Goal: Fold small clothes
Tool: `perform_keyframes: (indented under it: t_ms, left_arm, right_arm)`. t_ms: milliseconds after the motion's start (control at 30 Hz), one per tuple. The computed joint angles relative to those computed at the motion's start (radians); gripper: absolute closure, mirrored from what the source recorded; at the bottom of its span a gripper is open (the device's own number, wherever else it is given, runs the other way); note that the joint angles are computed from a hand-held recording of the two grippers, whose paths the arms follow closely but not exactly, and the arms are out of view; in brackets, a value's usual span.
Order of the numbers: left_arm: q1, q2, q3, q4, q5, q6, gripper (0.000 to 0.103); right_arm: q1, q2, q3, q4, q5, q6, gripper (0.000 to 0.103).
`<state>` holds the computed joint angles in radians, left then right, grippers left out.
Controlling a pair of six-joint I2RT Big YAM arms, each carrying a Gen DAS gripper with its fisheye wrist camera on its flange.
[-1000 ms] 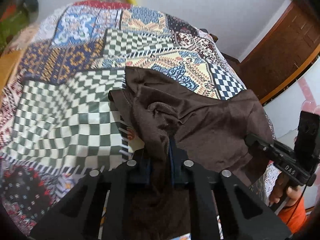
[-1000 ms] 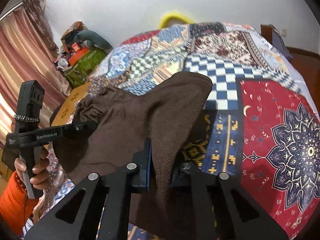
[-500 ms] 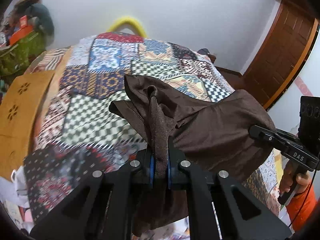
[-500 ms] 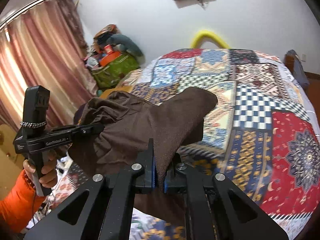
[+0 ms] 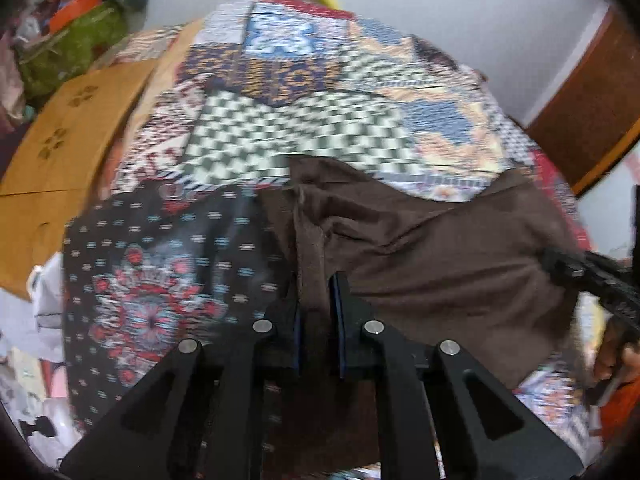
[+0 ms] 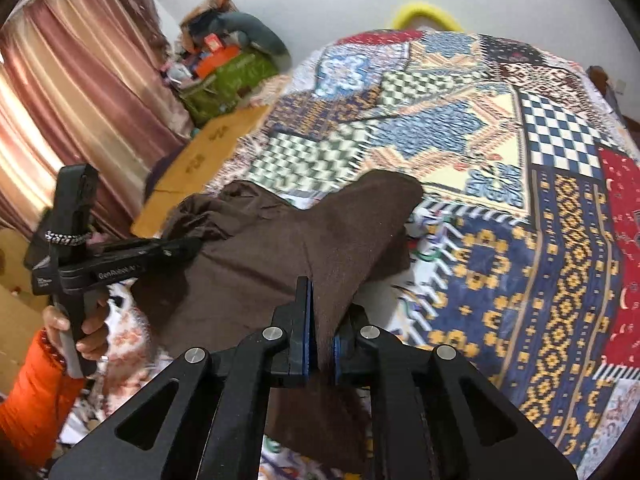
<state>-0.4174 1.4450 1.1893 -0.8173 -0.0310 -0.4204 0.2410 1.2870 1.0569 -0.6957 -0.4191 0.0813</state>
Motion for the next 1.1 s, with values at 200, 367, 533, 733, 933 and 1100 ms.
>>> perform_keyframes:
  t_ms: [200, 367, 533, 733, 933, 1100]
  left_arm:
    - [0.026, -0.006, -0.009, -0.015, -0.105, 0.017, 0.082]
    - [0.015, -0.052, -0.005, 0.008, -0.132, 0.063, 0.081]
    - [-0.016, -0.031, 0.026, 0.031, -0.072, 0.103, 0.068]
    - [-0.017, 0.069, 0.069, 0.019, -0.067, 0.078, 0.067]
    - [0.02, 0.081, 0.052, 0.02, -0.098, 0.05, 0.066]
    - [0.025, 0.017, 0.029, 0.003, -0.14, 0.043, 0.065]
  right_arm:
    - [-0.011, -0.048, -0.014, -0.017, 0.119, -0.038, 0.074]
    - [-0.001, -0.087, 0.005, 0.005, 0.134, -0.074, 0.07]
    - [0.054, -0.04, 0.053, 0.022, 0.138, -0.108, 0.067]
    - [0.1, 0.084, 0.108, 0.01, 0.168, -0.153, 0.064]
    - [0.061, 0.105, 0.095, 0.001, 0.181, -0.138, 0.064]
    - [0.027, 0.039, 0.076, -0.016, 0.185, -0.113, 0.064]
